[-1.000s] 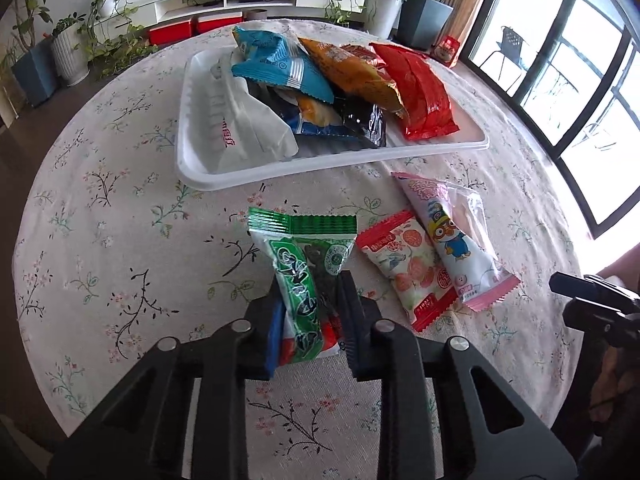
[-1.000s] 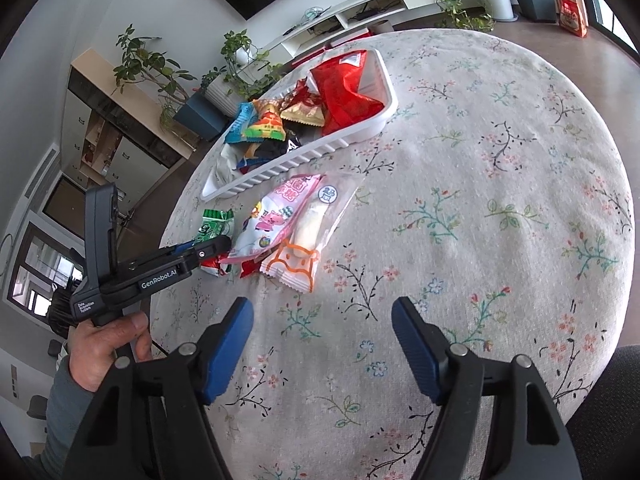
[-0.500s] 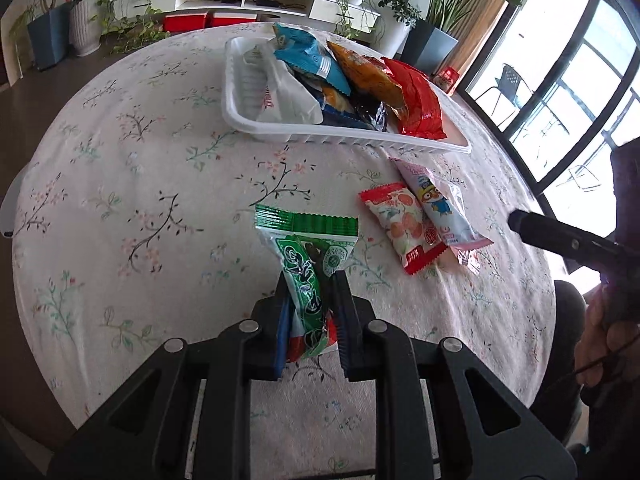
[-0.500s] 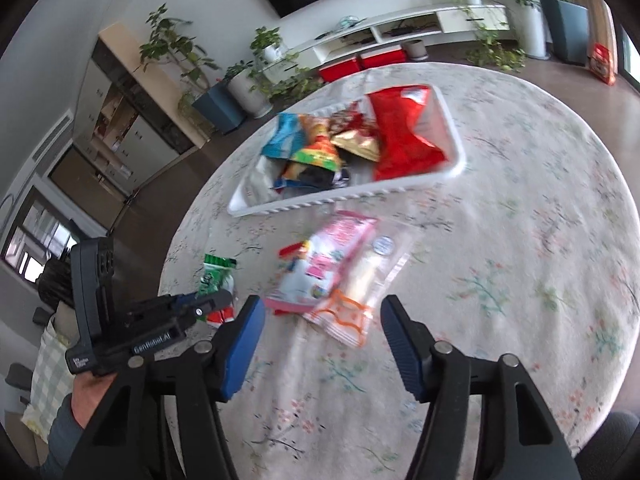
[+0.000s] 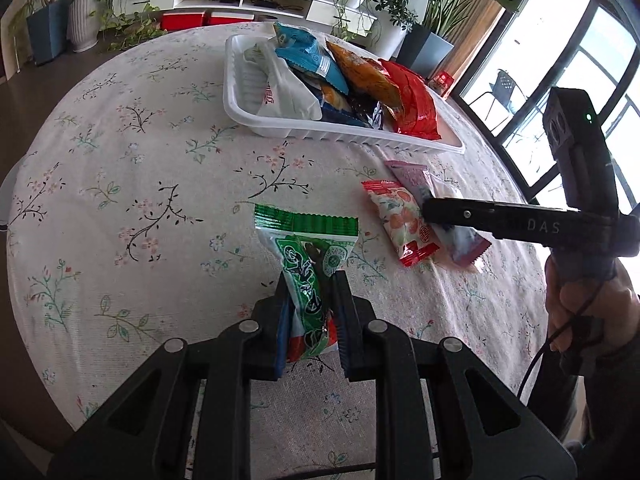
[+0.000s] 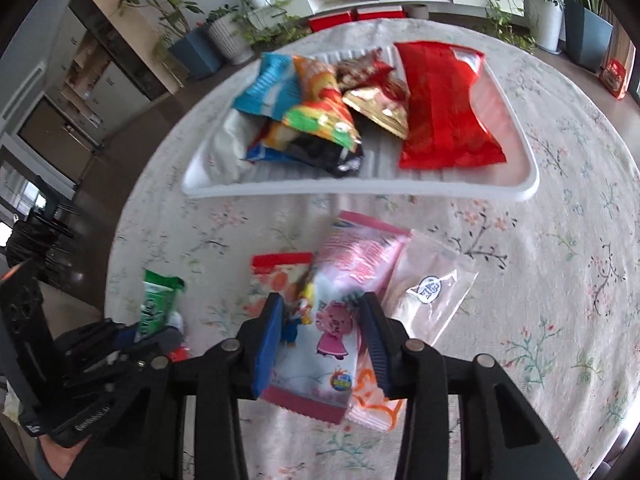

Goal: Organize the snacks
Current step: 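Grasp the green packet with the left tool while the right tool grasps the pink cartoon packet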

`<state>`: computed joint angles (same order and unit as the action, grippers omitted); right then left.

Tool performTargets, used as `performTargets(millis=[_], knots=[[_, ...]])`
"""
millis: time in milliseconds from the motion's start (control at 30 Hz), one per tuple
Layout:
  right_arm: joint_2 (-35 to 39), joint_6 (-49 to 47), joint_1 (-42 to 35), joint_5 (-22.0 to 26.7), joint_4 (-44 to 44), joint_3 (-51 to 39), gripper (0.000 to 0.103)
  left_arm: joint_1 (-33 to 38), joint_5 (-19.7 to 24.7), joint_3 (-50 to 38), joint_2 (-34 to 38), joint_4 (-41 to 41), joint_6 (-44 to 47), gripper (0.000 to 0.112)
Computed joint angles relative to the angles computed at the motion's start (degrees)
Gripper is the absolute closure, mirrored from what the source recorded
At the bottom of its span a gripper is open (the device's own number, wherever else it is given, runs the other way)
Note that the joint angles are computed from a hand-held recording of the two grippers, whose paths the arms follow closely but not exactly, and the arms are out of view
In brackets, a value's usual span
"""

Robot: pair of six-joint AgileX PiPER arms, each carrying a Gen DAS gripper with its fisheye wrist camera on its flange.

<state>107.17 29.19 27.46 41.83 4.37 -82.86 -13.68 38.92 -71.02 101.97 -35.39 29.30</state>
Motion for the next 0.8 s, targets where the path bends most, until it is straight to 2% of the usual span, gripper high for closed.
performTargets(millis=[167,267,500,667,800], knots=[[-0.52,0.90,0.06,2.13,-2.77,0.49,0.061,-0.10,-0.35,-0.08,0.28,-0.37,0.19,0.095],[1.29,1.00,1.57,4.62,-5.30,-2.54,0.059,-0.24,-0.24,-0.24,0.28,0.03,-0.26,0.095],[5.02,4.80,7.60,10.07,-18.45,-7.17,0.058,-0.64,-0.69,-0.22,0.19,0.89,-1.00,0.095],[4.33,3.48,7.09,8.95,-17.72,-5.92,0.061,-0.78,-0.77,-0.17,0.10,0.98,-1.21,0.095],[1.95,3.88,5.77,5.89,-15.78,-2.44,0.070,-0.90,-0.88,-0.06,0.01,0.84,-1.14,0.095]])
